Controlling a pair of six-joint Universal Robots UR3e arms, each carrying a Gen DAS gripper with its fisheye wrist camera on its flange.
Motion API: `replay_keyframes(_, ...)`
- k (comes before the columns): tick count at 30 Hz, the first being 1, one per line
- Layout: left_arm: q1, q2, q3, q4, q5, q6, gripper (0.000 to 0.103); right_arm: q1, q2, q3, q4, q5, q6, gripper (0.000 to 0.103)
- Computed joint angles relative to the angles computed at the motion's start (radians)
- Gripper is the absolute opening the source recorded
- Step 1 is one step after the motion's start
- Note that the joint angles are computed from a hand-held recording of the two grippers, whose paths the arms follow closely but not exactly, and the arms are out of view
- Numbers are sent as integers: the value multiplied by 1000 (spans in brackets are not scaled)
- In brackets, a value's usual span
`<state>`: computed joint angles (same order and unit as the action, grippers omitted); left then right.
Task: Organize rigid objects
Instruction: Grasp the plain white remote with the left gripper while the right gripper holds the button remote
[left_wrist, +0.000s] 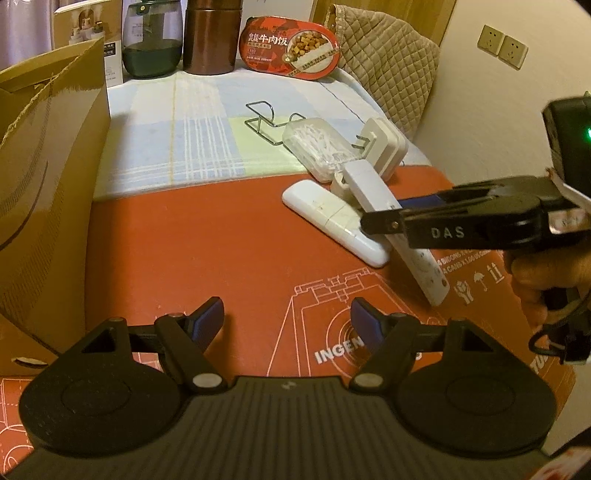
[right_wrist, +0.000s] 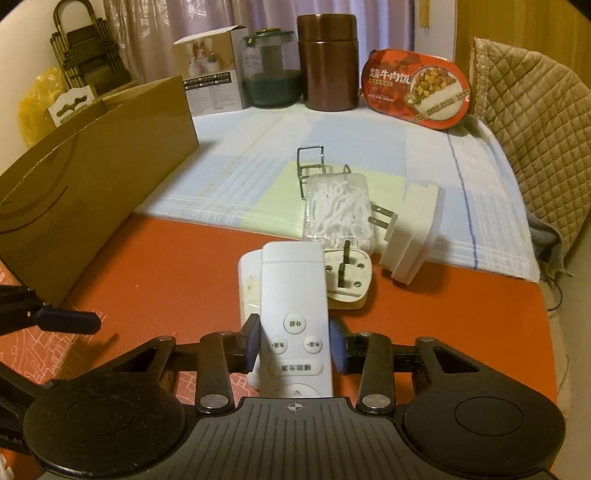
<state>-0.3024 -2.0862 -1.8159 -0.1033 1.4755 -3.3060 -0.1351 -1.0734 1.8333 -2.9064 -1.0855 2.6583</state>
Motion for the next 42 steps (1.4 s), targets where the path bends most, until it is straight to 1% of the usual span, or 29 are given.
replay_keyframes(4,-7,-24,35,5,1,-14,72,-38,-41,54,-53,17,45,35)
replay_keyframes(7,-19,-61,88,8,6,-38,72,-71,-73,82,-64,29,69,35)
replay_keyframes(15,-93,-246,362,-10,50,-115,73,-128,-113,127,-58,-7,87,35)
replay_keyframes(18,-124,-318,480,-49,88,-120,74,-155,-124,148,-62,-14,89,35)
replay_keyframes(23,-161,-449,702,-170,161,-139,73,-201,-151,184,-60,-9,77,35)
replay_keyframes(25,-166,-482,761,-212,173,-147,71,-212,-160,195,-59,-7,73,35)
replay_keyframes(26,-168,-491,780,-232,179,-148,68,-216,-164,201,-58,-5,69,35)
replay_keyframes(27,-169,-491,787,-250,186,-143,60,-218,-168,206,-59,-2,67,35)
replay_keyframes(28,-169,-483,772,-249,193,-133,55,-222,-172,212,-58,2,62,35)
replay_keyframes(29,-166,-464,730,-221,191,-115,51,-223,-174,214,-58,6,60,35)
replay_keyframes(30,-160,-442,684,-194,179,-100,45,-223,-178,220,-58,11,58,35)
replay_keyframes(33,-143,-364,529,-113,170,-53,35,-217,-184,231,-66,26,62,35)
replay_keyframes(37,-118,-279,369,-40,159,5,34,-200,-184,237,-76,43,75,35)
replay_keyframes(40,-106,-274,350,-19,150,49,35,-184,-180,235,-80,47,85,35)
replay_keyframes(42,-108,-294,375,-12,171,53,36,-174,-175,229,-83,45,97,35)
